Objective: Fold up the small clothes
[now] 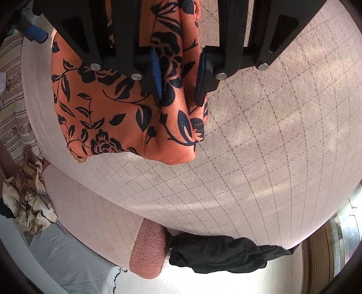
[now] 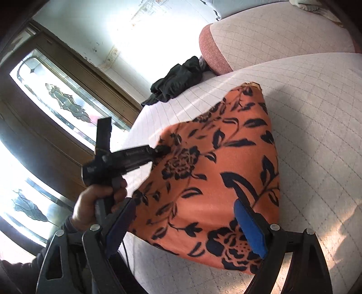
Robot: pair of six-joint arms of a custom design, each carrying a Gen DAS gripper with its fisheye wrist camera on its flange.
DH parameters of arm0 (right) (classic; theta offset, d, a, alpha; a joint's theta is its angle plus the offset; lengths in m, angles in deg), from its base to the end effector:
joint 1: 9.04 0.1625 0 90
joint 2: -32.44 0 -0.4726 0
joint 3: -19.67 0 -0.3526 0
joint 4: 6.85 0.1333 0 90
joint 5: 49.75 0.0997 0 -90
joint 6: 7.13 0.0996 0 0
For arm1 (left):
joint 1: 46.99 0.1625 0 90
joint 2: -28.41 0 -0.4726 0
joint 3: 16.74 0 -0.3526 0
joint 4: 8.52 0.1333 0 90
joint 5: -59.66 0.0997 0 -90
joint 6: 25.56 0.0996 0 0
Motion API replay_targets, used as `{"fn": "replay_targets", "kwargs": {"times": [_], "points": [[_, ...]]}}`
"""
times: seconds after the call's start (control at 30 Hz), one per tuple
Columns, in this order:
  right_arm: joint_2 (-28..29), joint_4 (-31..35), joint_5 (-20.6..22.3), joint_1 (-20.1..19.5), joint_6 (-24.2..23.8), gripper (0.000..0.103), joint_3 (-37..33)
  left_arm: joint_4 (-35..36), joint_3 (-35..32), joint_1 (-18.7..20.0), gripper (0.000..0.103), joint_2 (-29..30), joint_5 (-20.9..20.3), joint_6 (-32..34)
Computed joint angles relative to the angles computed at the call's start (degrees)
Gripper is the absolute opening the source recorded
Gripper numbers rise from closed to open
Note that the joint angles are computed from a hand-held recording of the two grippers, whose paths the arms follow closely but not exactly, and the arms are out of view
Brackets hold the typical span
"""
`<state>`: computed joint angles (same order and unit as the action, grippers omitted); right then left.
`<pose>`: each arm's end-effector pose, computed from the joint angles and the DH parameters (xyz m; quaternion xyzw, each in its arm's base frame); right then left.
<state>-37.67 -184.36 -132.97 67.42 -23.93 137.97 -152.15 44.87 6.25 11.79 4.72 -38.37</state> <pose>0.0156 -0.5547 0.3308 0.0466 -0.9391 0.3387 0.0341 -0.3339 -0.7654 -0.0172 0.1751 0.9349 -0.1911 0.2426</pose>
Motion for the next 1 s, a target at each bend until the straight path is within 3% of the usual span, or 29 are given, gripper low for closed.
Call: {"fn": "replay_targets", "kwargs": {"times": [0.1, 0.23, 0.47, 0.6, 0.67, 0.7, 0.9, 1.0], "points": [[2.55, 2.82, 4.24, -0.8, 3.5, 0.091, -5.35, -1.98, 3.37, -1.86, 0.043, -1.56, 5.04, 0.15], [7.01, 12.58, 4.62, -3.47, 13.08, 0.091, -12.85, -6.7, 9.99, -4.5, 0.054, -4.9, 10.57, 1.11], [5.96, 14.67, 5.77, -1.11, 12.87, 0.091, -16.56, -9.93, 14.66, -6.14, 0.058, -7.55, 10.63, 1.53], [9.99, 17.42, 4.89, -1.14, 14.69, 0.091, -23.25, -9.26, 13.95, -6.15, 0.058, -6.8, 11.02, 0.88], [12.77, 20.29, 1.79, -1.86, 17.42, 0.091, -26.52, -8.8, 13.81, -5.91, 0.058, -6.7, 10.58, -0.08], [13.44, 20.79, 2.87, -2.7, 18.74, 0.091, -27.12, -8.73, 13.96, -5.96, 0.058, -6.76, 10.74, -0.15], [10.99, 17.75, 7.06, -2.06, 17.87, 0.092, -24.91, -10.17, 15.99, -6.56, 0.059, -7.39, 9.62, -1.21], [12.56, 18.64, 4.7, -2.18, 18.32, 0.094, -26.25, -8.16, 16.56, -6.93, 0.062, -6.75, 9.77, -2.76]]}}
